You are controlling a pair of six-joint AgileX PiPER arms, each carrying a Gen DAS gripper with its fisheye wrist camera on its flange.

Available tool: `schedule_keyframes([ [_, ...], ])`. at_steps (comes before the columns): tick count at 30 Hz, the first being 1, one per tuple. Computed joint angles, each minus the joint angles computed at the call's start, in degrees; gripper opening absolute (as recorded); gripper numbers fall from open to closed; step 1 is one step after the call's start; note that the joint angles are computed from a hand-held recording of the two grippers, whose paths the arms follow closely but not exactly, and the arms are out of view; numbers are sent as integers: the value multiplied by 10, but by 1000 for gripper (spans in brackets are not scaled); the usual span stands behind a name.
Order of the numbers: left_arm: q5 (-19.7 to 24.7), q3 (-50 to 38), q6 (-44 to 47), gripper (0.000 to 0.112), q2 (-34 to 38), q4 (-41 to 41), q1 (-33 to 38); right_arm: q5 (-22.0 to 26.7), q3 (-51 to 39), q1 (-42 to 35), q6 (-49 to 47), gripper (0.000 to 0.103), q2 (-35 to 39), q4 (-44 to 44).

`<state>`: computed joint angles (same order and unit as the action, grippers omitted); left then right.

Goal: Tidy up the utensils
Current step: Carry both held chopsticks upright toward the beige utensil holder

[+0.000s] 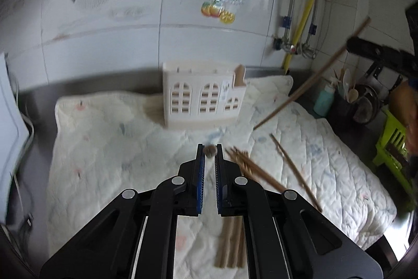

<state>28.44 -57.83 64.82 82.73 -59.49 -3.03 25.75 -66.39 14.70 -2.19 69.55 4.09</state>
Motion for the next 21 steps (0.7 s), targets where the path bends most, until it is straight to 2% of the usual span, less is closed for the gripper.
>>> schedule_keyframes([
  [10,42,-217,-171,5,64,149,-31,69,-221,-45,3,6,147,-45],
  [16,58,-399,-277,5,137,237,-51,84,-301,-59,5,6,234,-51],
  [21,85,-534,-347,5,208,300,-67,81,-324,-69,-12,6,277,-29],
])
